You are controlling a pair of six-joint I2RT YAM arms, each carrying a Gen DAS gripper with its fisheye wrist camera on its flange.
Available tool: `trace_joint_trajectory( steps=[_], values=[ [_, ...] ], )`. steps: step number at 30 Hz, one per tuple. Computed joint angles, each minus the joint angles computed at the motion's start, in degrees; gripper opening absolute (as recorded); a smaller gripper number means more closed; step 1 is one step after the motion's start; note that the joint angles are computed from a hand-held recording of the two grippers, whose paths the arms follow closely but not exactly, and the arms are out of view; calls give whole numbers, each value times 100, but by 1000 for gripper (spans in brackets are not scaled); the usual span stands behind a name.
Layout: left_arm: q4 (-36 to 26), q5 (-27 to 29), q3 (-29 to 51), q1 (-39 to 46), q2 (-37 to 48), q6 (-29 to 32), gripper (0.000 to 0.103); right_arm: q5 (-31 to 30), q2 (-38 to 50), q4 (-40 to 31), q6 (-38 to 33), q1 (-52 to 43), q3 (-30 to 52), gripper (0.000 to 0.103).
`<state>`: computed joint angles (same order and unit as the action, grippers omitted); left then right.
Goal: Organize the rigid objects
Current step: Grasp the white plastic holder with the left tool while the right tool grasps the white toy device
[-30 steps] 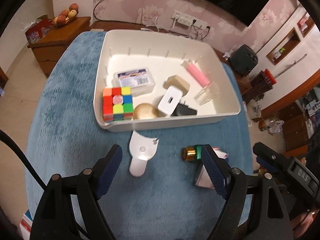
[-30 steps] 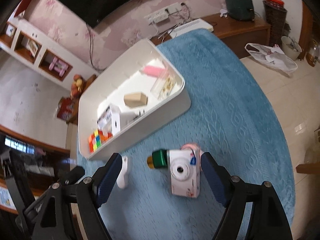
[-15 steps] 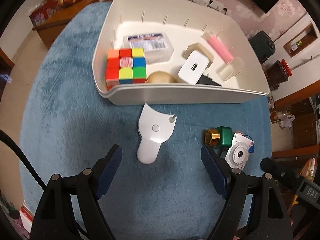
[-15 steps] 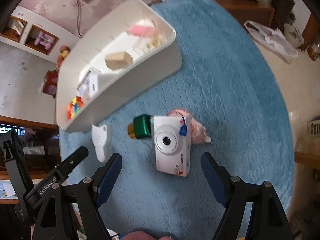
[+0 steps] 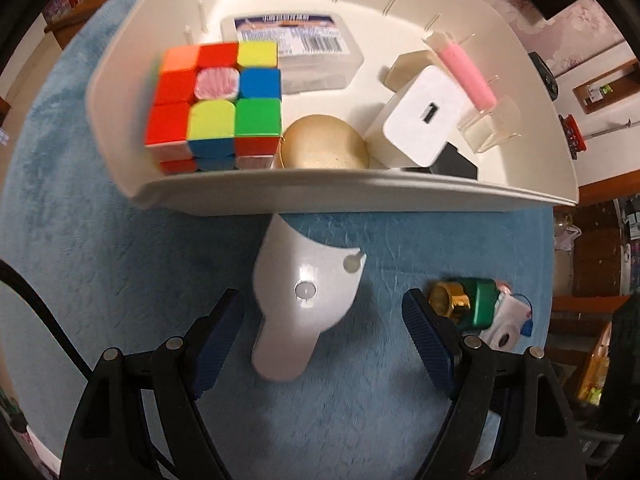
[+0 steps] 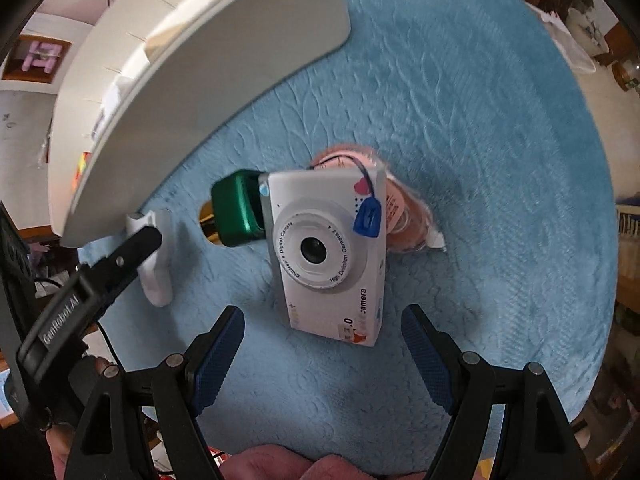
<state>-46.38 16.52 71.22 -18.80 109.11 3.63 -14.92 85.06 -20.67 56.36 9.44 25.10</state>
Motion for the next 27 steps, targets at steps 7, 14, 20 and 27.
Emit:
trace_joint_trajectory(
  steps=[7, 14, 20, 27],
  values=[
    [112, -48, 200, -88, 281, -46, 84, -190, 791, 327, 20, -55, 199, 81],
    [380, -308, 38, -245, 181, -265, 82, -125, 1379, 258, 15, 34, 569, 83],
    [549, -989, -7, -780, 176, -631, 68, 48, 1904, -167, -23, 267, 1227, 83],
    [452, -1004, 49, -822, 149, -678, 63, 217, 2008, -294, 295, 511, 1387, 64]
  ],
)
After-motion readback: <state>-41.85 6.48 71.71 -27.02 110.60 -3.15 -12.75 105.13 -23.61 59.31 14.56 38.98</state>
